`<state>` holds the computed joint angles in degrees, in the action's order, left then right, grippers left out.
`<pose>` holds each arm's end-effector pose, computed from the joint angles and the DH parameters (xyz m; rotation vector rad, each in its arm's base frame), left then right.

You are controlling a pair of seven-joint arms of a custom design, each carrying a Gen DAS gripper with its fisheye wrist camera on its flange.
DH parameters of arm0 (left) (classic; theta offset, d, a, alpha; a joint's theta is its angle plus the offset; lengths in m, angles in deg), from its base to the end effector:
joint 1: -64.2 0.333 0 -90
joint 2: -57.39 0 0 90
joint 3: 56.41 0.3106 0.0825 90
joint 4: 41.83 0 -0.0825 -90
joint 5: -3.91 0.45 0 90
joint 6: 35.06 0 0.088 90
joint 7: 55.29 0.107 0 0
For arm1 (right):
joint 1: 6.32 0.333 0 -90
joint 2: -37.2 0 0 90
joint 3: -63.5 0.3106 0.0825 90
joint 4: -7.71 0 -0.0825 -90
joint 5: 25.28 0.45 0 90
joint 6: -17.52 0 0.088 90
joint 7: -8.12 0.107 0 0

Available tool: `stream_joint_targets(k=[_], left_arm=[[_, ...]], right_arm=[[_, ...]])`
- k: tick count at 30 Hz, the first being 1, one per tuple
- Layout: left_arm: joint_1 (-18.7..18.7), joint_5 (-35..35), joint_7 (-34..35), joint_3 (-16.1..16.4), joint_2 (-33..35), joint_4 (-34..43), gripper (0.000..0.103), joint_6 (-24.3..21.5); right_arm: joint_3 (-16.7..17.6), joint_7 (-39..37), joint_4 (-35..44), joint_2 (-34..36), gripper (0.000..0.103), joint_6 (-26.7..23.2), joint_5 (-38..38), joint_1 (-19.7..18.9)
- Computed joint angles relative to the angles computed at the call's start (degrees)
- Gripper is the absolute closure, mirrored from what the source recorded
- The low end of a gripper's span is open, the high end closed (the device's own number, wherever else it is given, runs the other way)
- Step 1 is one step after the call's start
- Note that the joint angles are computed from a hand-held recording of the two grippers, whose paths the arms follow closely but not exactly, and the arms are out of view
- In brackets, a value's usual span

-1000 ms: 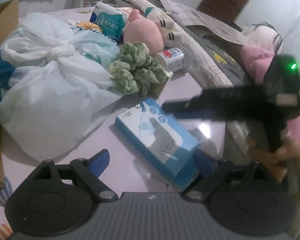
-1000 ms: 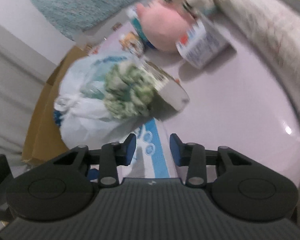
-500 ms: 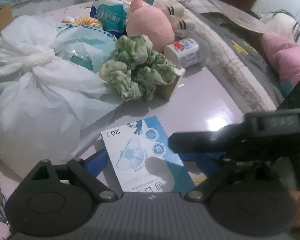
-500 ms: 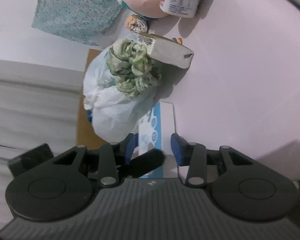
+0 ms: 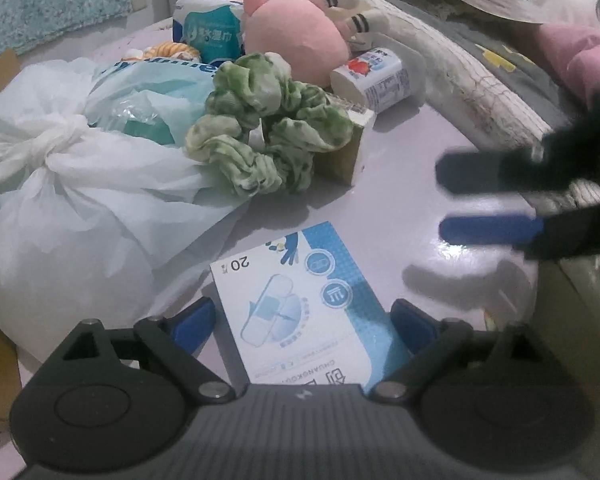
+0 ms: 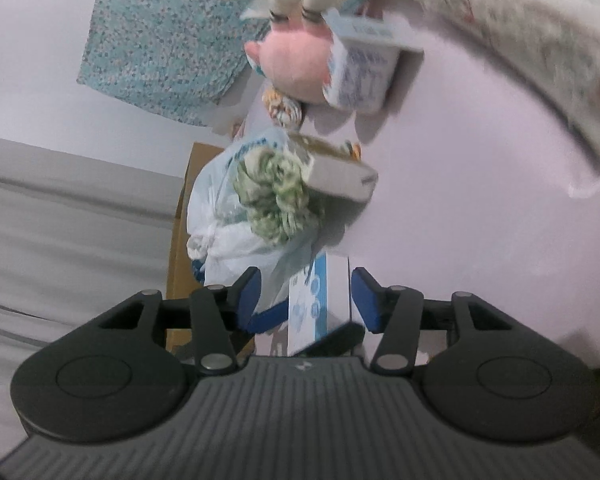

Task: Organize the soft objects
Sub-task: 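Grasp the blue-and-white box with the left tool while the right tool reaches toward the wipes pack, then grasp the white blue-dotted wipes pack with the right tool while the left tool lifts the box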

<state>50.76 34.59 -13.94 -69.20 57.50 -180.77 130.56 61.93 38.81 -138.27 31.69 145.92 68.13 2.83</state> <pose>0.4897 -0.2747 0.2960 -1.8660 2.0581 -0.5847 0.4817 0.0938 0.2522 -1.3869 1.5589 0.5873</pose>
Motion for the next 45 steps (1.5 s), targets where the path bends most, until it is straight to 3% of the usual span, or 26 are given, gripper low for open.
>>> stream_joint_targets(k=[5,9,13,18,22,25,27,29,32,34,37,40,45], left_arm=[[0.6,0.5,-1.2,0.2,-0.9,-1.1,0.011,0.9],[1.4,2.2,-2.5,0.1,-1.5,-2.3,0.02,3.1],[2.4,3.6,-3.3,0.1,-2.1,-3.6,0.022,5.7],[3.9,8.8,-7.8,-0.4,-2.4,-4.3,0.022,7.5],[4.3,7.9,-7.0,-0.2,-2.6,-5.1,0.023,8.9],[4.3,3.8,-3.2,0.0,-2.8,-6.0,0.023,10.6],[3.5,-2.9,2.5,0.7,-3.0,-6.9,0.023,12.1],[2.3,-10.2,8.5,1.4,-3.1,-7.7,0.023,13.4],[0.9,-19.0,16.0,1.9,-3.2,-8.6,0.023,14.6],[1.0,-21.3,18.5,1.6,-3.3,-8.9,0.023,15.1],[-0.8,-27.3,24.1,2.5,-3.4,-9.2,0.023,15.8],[-2.9,-34.3,29.9,3.6,-3.2,-9.4,0.023,16.5],[-1.7,-35.6,31.5,2.2,-3.3,-9.7,0.023,17.3]], right_arm=[[0.8,-2.5,2.2,-1.8,0.049,5.6,-0.7,0.9],[2.9,-8.1,6.0,-2.7,0.044,16.9,-2.1,3.4],[4.5,-14.4,11.2,-1.2,0.03,26.1,-5.5,6.3],[5.5,-17.2,17.4,2.8,0.029,31.2,-11.1,8.7],[7.3,-15.3,24.9,9.4,0.03,35.9,-20.7,9.9],[7.6,-3.7,31.9,16.5,0.034,39.0,-37.5,11.0],[4.4,9.8,37.6,22.0,0.045,38.5,-52.1,14.3],[-0.1,21.7,45.3,28.0,0.054,33.8,-63.2,17.6],[-4.3,33.8,56.1,35.9,0.064,26.6,-73.3,20.6],[-2.9,36.1,61.1,39.1,0.07,22.0,-74.5,19.2],[-0.5,36.6,61.8,39.3,0.072,20.0,-77.0,17.9],[-0.9,40.9,64.6,41.2,0.072,18.0,-82.5,18.9],[2.3,45.2,67.0,43.2,0.07,17.0,-85.2,16.6]])
